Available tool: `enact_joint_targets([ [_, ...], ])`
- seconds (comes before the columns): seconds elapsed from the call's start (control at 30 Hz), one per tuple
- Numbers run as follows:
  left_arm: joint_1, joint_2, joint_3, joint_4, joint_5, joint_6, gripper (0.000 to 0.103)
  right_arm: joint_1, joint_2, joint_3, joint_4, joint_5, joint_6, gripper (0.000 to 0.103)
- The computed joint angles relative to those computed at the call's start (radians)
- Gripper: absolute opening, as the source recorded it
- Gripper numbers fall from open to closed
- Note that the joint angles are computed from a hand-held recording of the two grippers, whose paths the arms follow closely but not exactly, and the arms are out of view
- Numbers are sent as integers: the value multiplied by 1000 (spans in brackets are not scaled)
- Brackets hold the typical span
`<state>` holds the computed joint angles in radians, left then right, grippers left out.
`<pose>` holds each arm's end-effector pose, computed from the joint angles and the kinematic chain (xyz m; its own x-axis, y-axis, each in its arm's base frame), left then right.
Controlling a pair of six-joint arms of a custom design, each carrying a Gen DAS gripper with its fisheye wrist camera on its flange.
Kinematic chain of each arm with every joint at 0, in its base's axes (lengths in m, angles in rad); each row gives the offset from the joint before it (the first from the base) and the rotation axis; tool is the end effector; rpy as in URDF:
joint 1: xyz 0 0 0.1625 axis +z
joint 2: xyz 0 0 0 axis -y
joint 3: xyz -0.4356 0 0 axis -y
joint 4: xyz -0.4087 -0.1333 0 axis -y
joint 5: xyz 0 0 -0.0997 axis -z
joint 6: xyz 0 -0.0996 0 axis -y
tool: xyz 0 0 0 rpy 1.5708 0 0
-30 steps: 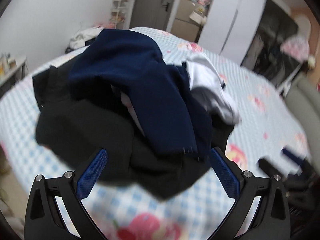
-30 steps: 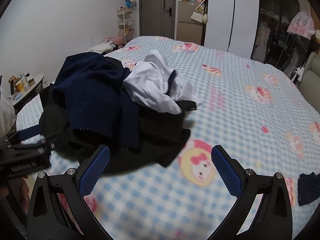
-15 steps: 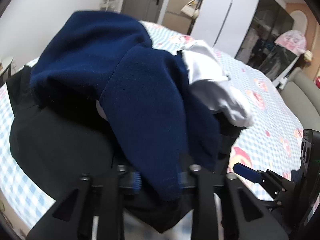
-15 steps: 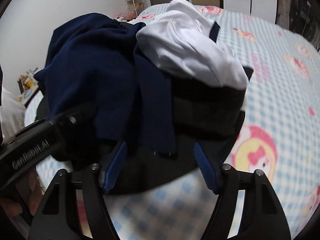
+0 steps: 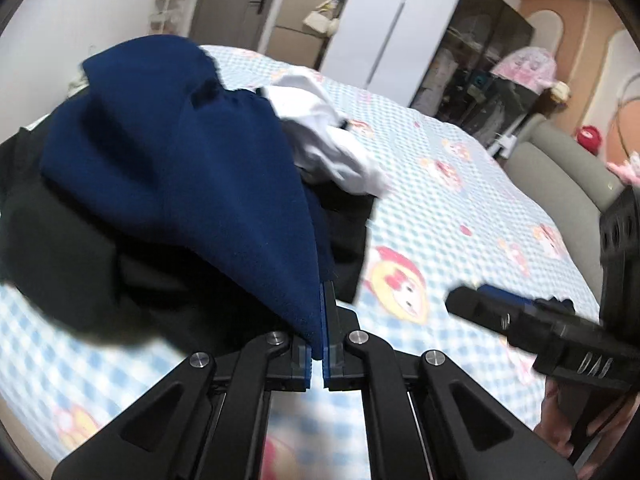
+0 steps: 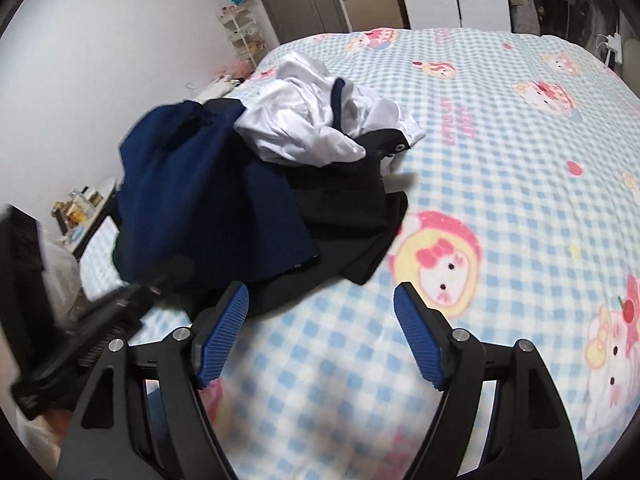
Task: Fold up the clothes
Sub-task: 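Grasp the navy striped track pants with the left gripper and lift from the pile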
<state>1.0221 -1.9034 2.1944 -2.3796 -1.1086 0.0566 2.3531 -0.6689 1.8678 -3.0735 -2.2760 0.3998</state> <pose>-0.0466 -0.4170 0.4289 -0.8518 0.3200 -0.4148 0.5022 0.7244 -0.4723 0.4774 -0.3828 0.0093 -0.8852 -0.1043 0.4533 -0.3562 0.7788 -0.5163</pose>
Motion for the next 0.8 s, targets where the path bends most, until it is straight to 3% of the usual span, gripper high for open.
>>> enact_joint_targets([
  [0.13, -47, -40, 57, 85, -77, -14, 3, 3, -21, 26, -30, 97, 11, 91],
  [0.3, -82, -90, 136, 131, -194, -71, 3, -29, -37, 55, 23, 263, 37, 93],
  [0.43, -117, -83, 185, 133, -246, -100, 3, -36, -61, 123, 85, 283, 65, 92],
  [0.57, -176, -23, 217, 128, -305, -107, 3, -35, -123, 235, 125, 222, 131, 75],
  [0.7, -269, 92, 254, 63, -375, -114, 2, -34, -242, 404, 59, 147, 247, 59],
  [0.8, -315, 181, 258, 6, -455, -128, 2, -3, -350, 483, 151, 23, 362, 52],
])
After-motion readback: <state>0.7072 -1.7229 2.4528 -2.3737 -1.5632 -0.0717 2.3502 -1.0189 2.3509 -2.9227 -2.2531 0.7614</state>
